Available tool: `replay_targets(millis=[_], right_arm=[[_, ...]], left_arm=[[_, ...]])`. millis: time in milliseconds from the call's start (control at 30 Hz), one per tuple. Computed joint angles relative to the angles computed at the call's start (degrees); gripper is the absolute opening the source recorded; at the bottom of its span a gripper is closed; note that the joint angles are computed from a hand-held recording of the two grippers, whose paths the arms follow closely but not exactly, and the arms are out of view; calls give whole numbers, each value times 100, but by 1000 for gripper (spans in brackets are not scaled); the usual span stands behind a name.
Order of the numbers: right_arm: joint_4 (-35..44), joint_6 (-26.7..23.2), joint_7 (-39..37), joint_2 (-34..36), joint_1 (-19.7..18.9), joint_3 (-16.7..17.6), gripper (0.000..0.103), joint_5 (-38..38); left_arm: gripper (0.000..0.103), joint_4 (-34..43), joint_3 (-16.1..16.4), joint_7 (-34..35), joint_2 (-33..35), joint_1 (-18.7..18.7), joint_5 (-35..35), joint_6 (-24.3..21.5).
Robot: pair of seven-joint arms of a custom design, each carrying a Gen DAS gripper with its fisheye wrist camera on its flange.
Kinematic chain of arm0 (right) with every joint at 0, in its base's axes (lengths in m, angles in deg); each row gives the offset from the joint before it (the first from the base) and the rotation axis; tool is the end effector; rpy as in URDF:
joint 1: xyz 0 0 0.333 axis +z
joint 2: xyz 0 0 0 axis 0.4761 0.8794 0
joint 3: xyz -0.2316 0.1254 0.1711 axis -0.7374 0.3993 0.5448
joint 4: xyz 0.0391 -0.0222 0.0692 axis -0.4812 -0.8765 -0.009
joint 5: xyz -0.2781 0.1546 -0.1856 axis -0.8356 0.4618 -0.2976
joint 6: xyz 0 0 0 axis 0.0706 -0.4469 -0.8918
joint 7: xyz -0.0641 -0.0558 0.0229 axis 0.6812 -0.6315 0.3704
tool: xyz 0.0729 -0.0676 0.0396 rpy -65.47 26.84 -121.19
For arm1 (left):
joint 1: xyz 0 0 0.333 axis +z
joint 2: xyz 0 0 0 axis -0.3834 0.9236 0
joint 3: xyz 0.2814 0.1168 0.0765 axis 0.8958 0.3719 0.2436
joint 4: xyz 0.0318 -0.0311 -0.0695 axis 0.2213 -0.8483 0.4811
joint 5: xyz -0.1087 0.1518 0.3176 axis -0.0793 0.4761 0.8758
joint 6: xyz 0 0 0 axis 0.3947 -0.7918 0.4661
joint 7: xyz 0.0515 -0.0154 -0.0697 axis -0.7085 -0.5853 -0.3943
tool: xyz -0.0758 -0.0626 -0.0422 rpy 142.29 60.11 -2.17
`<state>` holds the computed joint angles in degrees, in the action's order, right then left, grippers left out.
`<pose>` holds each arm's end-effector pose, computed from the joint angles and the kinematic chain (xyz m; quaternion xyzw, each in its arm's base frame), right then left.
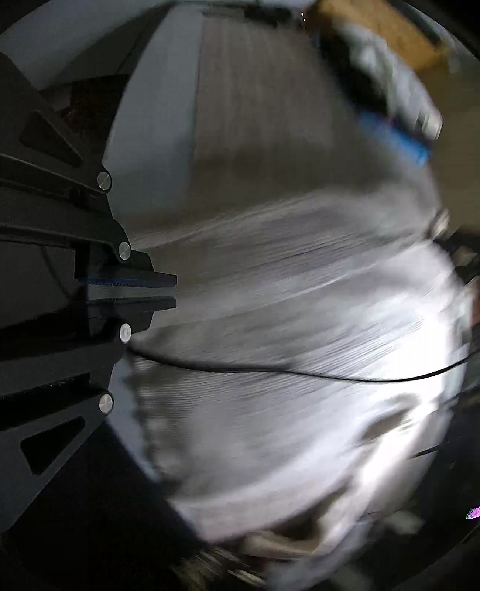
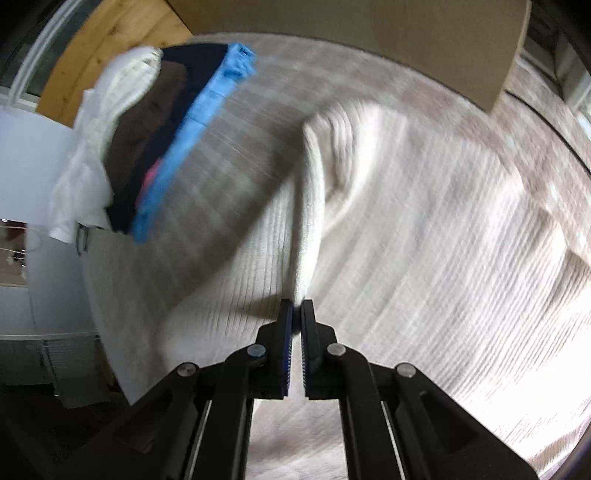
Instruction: Fold clothes
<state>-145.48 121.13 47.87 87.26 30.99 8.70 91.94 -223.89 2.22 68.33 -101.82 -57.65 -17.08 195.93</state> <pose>0.6649 0.1172 0.3350 -0.6336 0.7459 0.0990 0.1800 0.1810 -0.3449 0.4021 -0.5412 0.8325 -0.1037 0.0577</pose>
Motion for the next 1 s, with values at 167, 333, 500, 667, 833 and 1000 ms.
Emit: replay_targets(millis=[167, 333, 500, 667, 833, 1000], right_arm=[[12, -142, 8, -49, 129, -97, 5, -402], [52, -74, 31, -189, 270, -172, 6, -756], [162, 81, -81, -259, 241, -96, 9, -681], [585, -256, -247, -10, 232, 34, 28, -554], [1582, -902, 16, 755, 522, -61, 36, -885], [2024, -1152, 285, 928, 714, -135, 36, -1221]], left_arm=[[39, -409, 340, 191, -557, -256, -703, 354], [39, -987, 442, -341, -1419, 196, -924, 503], [40, -721, 251, -433, -743, 670, -509, 479], [47, -524, 220, -617, -305, 818, -203, 414], [47, -573, 384, -511, -206, 694, -297, 566], [44, -687, 494, -366, -276, 627, -446, 705]])
